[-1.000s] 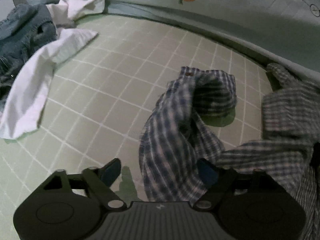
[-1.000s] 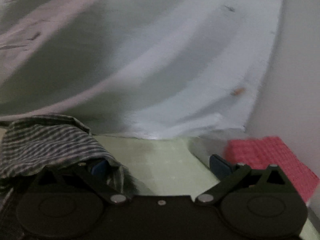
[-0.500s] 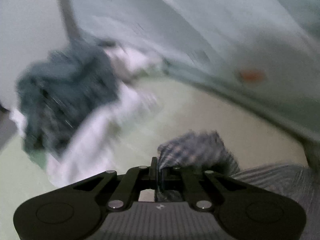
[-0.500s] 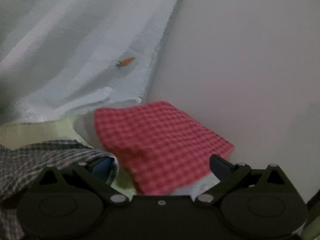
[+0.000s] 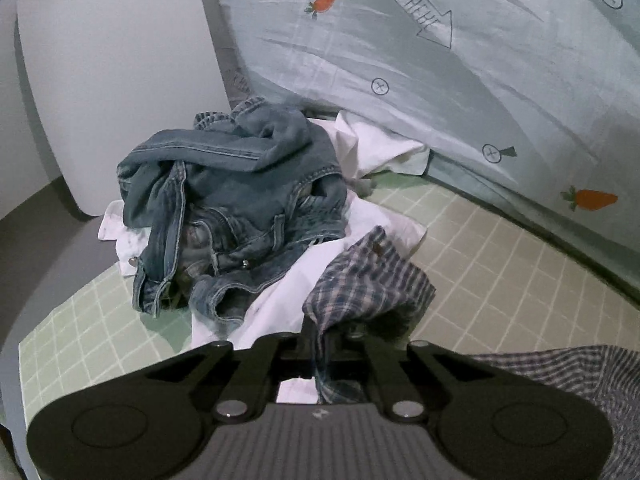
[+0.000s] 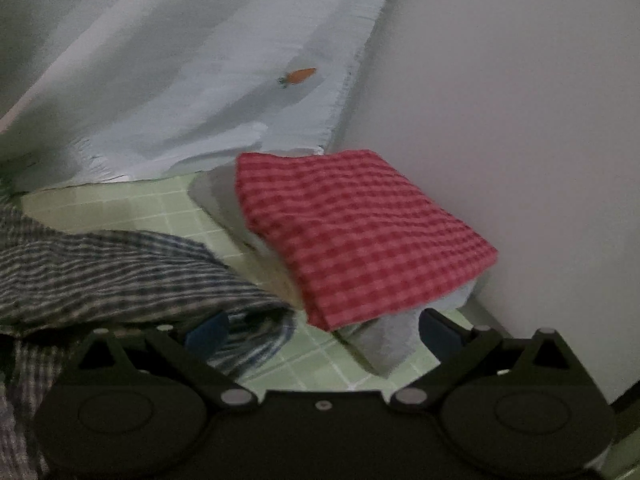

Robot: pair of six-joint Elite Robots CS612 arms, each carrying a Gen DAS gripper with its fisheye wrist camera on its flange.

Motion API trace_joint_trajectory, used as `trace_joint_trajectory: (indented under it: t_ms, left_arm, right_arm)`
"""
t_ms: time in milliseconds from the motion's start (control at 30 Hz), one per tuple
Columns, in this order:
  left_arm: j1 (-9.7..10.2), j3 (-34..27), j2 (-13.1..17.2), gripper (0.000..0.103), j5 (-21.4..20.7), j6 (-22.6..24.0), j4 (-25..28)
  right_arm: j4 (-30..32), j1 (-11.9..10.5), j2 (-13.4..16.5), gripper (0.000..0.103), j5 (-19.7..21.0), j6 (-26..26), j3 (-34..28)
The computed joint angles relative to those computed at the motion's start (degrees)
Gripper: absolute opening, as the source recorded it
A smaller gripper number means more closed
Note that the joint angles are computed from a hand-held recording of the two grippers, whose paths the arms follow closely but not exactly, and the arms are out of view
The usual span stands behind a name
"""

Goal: Fold clothes
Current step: 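Pull the shirt edge with the left gripper while the right gripper grasps the shirt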

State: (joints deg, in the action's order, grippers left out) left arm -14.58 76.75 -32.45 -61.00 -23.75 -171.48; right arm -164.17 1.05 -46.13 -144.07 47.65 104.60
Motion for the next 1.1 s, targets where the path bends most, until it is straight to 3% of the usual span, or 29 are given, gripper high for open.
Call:
trace_joint_trajectory:
  t_ms: [100, 167, 267, 467, 567, 633, 700, 733, 800, 900, 1100]
  left_arm:
    - [0.01, 0.2, -0.1, 0.004, 0.8, -0.6, -0.5]
    - [0.32, 0.1, -0.1, 0.004, 1.3, -1.7, 0.0]
    - [0.94, 0.3, -0.3, 0.004, 2.2, -4.0, 1.6]
    - [1.95, 1.5, -1.1, 0.004, 3.3, -6.8, 3.4]
    - [2.18, 2.2, -1.6, 0.010, 2.7, -6.8, 3.9]
    - [1.99, 3.1, -2.0, 0.012, 2.5, -4.8, 2.3]
    - [1.70, 4.2, -2.4, 0.017, 1.9, -2.3, -0.6]
    - [1.56, 4.8, -2.7, 0.021, 1.3, -1.1, -2.3]
    - [1.28, 6.1, -3.1, 0.026, 0.1, 1.4, -5.5]
    - [0.97, 7.4, -3.8, 0.030, -1.7, 3.3, -9.2]
    - [0.30, 9.6, -5.2, 0.037, -4.8, 7.2, -16.2]
  right_arm:
    - [-5.5, 0.3, 0.7, 0.102, 2.0, -5.3, -0.6]
    - [-11.6, 0.5, 1.6, 0.102, 5.2, -12.2, -1.2]
    - [-17.0, 1.1, 3.6, 0.103, 9.8, -25.2, -3.4]
    - [-21.4, 3.0, 10.2, 0.102, 12.2, -53.5, -10.9]
    - [-23.5, 3.1, 13.3, 0.097, 12.9, -62.0, -14.5]
    - [-24.6, 2.8, 15.0, 0.086, 13.4, -65.8, -16.6]
    - [-26.7, 2.5, 15.9, 0.060, 13.9, -67.5, -17.6]
    - [-27.5, 2.3, 15.9, 0.053, 14.6, -67.4, -17.7]
    - [-28.2, 1.7, 15.2, 0.024, 17.3, -65.8, -16.9]
    - [-31.5, 1.3, 14.0, 0.009, 17.0, -62.5, -15.2]
    - [-37.3, 1.2, 9.3, 0.006, 9.8, -47.3, -8.4]
